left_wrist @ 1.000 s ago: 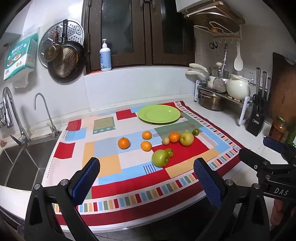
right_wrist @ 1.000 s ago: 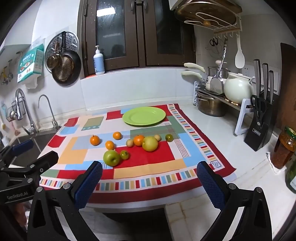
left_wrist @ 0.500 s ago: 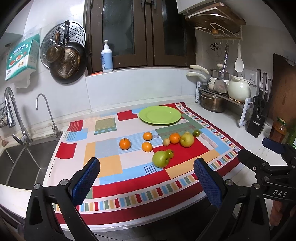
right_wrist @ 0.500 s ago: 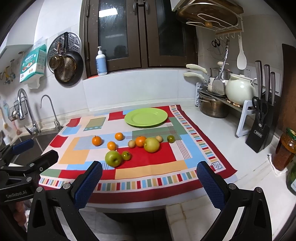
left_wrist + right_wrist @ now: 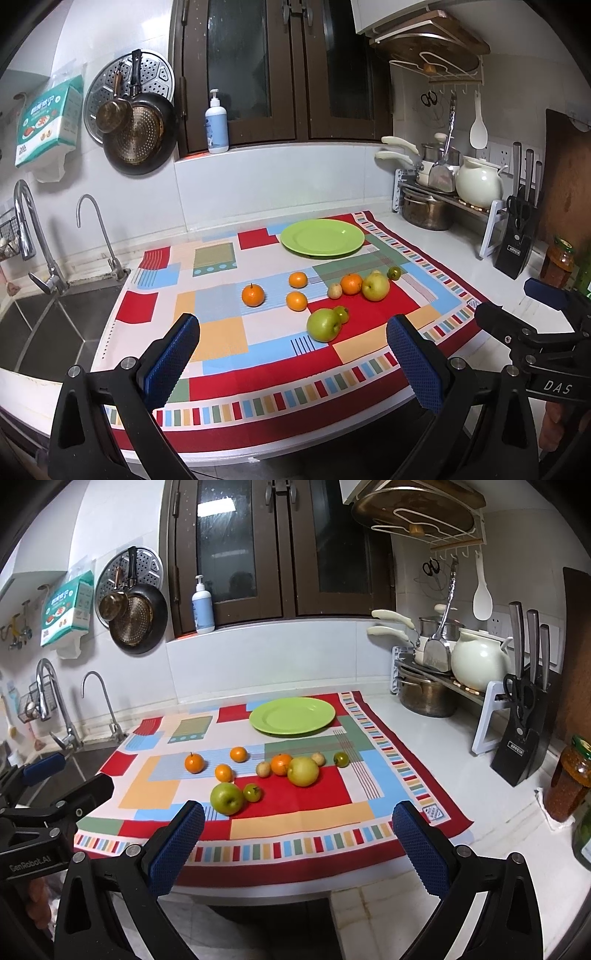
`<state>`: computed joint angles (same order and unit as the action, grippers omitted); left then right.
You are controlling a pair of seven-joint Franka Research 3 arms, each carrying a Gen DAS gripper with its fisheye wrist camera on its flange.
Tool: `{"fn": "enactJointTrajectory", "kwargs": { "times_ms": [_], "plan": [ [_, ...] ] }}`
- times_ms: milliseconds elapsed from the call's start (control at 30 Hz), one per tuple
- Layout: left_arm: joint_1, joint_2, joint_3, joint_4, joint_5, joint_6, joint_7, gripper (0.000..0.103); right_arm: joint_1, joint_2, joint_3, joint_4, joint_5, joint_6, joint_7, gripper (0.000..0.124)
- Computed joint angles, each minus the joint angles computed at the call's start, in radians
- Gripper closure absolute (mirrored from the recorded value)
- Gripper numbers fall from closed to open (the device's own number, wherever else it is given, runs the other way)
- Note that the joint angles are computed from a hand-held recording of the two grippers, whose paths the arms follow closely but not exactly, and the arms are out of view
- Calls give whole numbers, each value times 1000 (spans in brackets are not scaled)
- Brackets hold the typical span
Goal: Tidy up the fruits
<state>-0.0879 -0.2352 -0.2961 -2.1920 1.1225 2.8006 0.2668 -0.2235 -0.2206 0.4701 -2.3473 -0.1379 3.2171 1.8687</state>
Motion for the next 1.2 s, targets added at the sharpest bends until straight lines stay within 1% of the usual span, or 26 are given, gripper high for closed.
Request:
{"fn": "enactJointTrajectory", "kwargs": {
  "times_ms": [200, 300, 333, 600, 667, 1000, 1200],
  "plan": [
    [5, -4, -3, 2, 27, 2, -24, 0, 13, 3, -11, 4, 2, 1, -5, 21],
    [3, -4, -1, 2, 26, 4, -22, 0, 11, 4, -10, 7, 3, 1, -5, 21],
    [3, -5, 0, 0, 26, 7, -21, 0, 22, 4, -20, 6, 7, 2, -9, 22],
    [6, 0, 3, 6, 21, 25, -11, 0, 31, 8, -27, 9, 14, 2, -16, 22],
    [6, 3, 5, 7, 15, 28, -6, 0, 43, 12, -37, 13, 18, -1, -20, 22],
    [6, 4, 3, 8, 17, 29, -8, 0, 42, 20, -35, 21, -1, -6, -5, 22],
    [-1, 35, 5, 33, 9, 26, 13, 0, 35, 44, -32, 39, -32, -13, 24, 22]
  ]
}}
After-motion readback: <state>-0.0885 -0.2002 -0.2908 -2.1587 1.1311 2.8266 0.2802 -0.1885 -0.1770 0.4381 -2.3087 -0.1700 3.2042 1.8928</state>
